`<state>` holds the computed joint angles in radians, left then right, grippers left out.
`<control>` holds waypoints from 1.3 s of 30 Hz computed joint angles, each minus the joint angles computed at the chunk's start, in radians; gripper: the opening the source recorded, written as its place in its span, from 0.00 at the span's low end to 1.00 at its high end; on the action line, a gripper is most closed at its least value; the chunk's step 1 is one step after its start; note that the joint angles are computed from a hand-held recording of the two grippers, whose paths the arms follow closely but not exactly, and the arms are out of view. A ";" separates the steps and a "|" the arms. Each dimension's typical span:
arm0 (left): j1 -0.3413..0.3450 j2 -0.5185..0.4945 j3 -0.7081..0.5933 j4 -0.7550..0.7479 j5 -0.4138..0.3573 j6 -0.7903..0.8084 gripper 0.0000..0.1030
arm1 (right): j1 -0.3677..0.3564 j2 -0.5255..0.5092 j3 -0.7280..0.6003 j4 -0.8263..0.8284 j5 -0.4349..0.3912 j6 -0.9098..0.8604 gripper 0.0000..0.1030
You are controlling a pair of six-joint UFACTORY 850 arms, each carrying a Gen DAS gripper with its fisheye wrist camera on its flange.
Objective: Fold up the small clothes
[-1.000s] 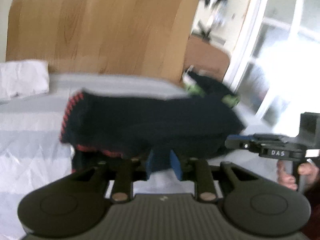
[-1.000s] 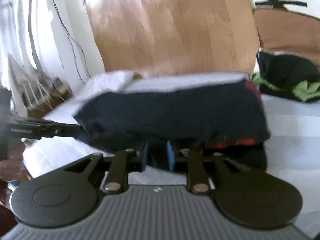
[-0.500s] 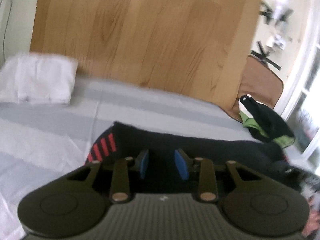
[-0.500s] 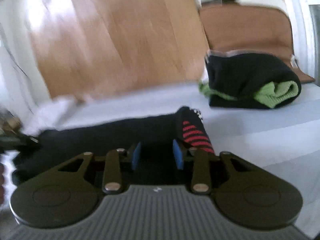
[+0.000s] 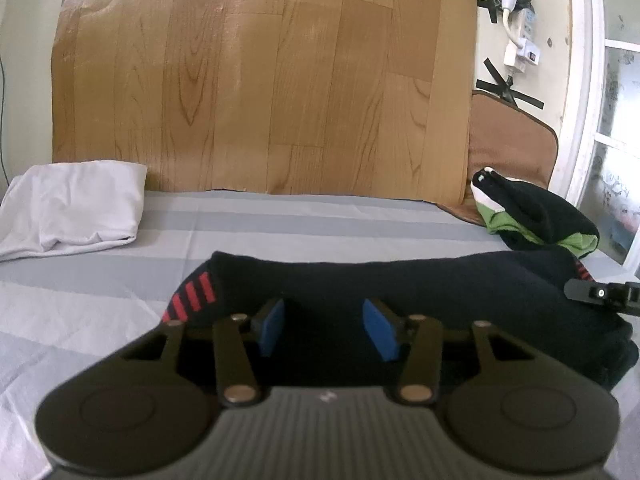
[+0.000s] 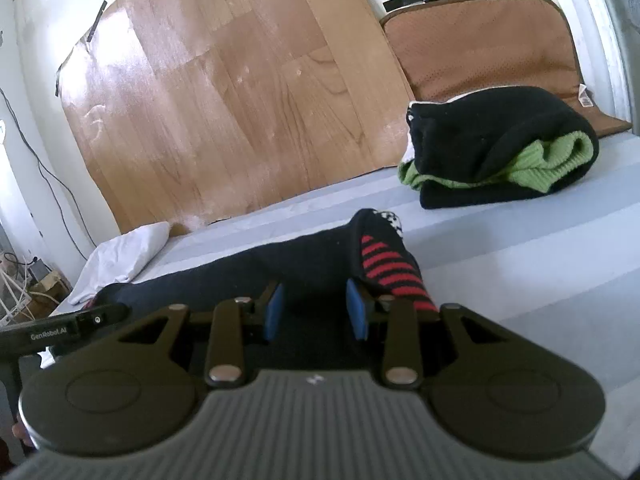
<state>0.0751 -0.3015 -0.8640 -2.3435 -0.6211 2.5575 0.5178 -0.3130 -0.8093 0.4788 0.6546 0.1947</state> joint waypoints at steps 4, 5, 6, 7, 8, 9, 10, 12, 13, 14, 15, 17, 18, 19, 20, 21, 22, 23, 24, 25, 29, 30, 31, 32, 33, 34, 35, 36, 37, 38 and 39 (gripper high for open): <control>-0.004 0.001 0.003 -0.020 0.003 0.025 0.45 | -0.004 0.002 0.009 -0.025 0.009 0.030 0.37; -0.005 0.002 0.004 -0.025 0.004 0.033 0.45 | -0.005 0.003 0.011 -0.034 0.012 0.041 0.37; -0.007 0.003 0.006 -0.030 0.005 0.037 0.45 | -0.008 0.002 0.013 -0.045 0.015 0.054 0.37; -0.008 0.004 0.007 -0.032 0.005 0.040 0.46 | -0.012 0.003 0.016 -0.061 0.017 0.068 0.37; -0.007 0.003 0.006 -0.029 0.004 0.039 0.47 | -0.013 0.004 0.018 -0.069 0.020 0.078 0.37; -0.005 0.002 0.006 -0.023 0.002 0.037 0.49 | -0.017 0.005 0.020 -0.081 0.022 0.089 0.37; -0.006 0.002 0.007 -0.021 0.002 0.039 0.51 | -0.018 0.005 0.022 -0.087 0.024 0.095 0.37; -0.008 0.003 0.007 -0.024 0.004 0.052 0.53 | -0.021 0.006 0.025 -0.100 0.027 0.109 0.37; -0.009 0.004 0.009 -0.030 0.006 0.062 0.54 | -0.022 0.007 0.026 -0.106 0.029 0.116 0.37; -0.009 0.004 0.010 -0.031 0.007 0.067 0.54 | -0.023 0.008 0.028 -0.112 0.031 0.123 0.37; -0.010 0.004 0.010 -0.031 0.008 0.069 0.54 | -0.025 0.008 0.030 -0.120 0.033 0.131 0.37; -0.010 0.005 0.010 -0.034 0.009 0.072 0.54 | -0.032 0.009 0.033 -0.143 0.036 0.149 0.37; -0.011 0.005 0.011 -0.035 0.010 0.074 0.55 | -0.034 0.010 0.035 -0.150 0.038 0.157 0.37; -0.012 0.006 0.011 -0.038 0.011 0.078 0.55 | -0.033 0.010 0.036 -0.149 0.041 0.160 0.37; -0.013 0.006 0.011 -0.041 0.013 0.083 0.55 | -0.035 0.012 0.039 -0.159 0.044 0.169 0.37; -0.015 0.007 0.012 -0.047 0.016 0.089 0.55 | -0.039 0.014 0.044 -0.173 0.048 0.182 0.37; -0.016 0.007 0.012 -0.050 0.020 0.095 0.55 | -0.039 0.019 0.051 -0.179 0.055 0.190 0.37; -0.019 0.010 0.013 -0.055 0.028 0.103 0.56 | -0.038 0.027 0.060 -0.177 0.060 0.191 0.37; -0.018 0.014 0.015 -0.050 0.034 0.098 0.56 | -0.037 0.042 0.076 -0.180 0.067 0.196 0.37; -0.012 0.021 0.021 -0.029 0.036 0.078 0.56 | -0.038 0.058 0.096 -0.190 0.082 0.217 0.37; 0.083 0.091 0.052 0.227 -0.061 -0.189 0.57 | -0.057 0.147 0.173 -0.179 0.093 0.273 0.51; 0.112 0.109 0.061 0.240 -0.105 -0.211 0.60 | -0.063 0.165 0.188 -0.175 0.091 0.272 0.58; 0.135 0.128 0.069 0.227 -0.126 -0.218 0.64 | -0.073 0.182 0.201 -0.191 0.084 0.290 0.60; 0.153 0.138 0.067 0.222 -0.130 -0.239 0.65 | -0.086 0.193 0.208 -0.226 0.069 0.325 0.60; 0.170 0.141 0.059 0.239 -0.130 -0.280 0.67 | -0.094 0.196 0.210 -0.250 0.055 0.354 0.60; 0.185 0.139 0.048 0.263 -0.128 -0.328 0.67 | -0.100 0.198 0.212 -0.266 0.043 0.378 0.60; 0.195 0.134 0.033 0.283 -0.112 -0.372 0.67 | -0.102 0.195 0.211 -0.276 0.038 0.395 0.60; 0.198 0.126 0.019 0.296 -0.080 -0.410 0.67 | -0.103 0.191 0.211 -0.284 0.037 0.408 0.60; 0.199 0.115 0.006 0.317 -0.053 -0.452 0.67 | -0.102 0.185 0.207 -0.286 0.034 0.416 0.60; 0.206 0.101 -0.007 0.367 -0.049 -0.519 0.67 | -0.101 0.177 0.203 -0.287 0.028 0.425 0.60; 0.211 0.081 -0.026 0.435 -0.060 -0.603 0.70 | -0.102 0.173 0.203 -0.299 0.025 0.440 0.60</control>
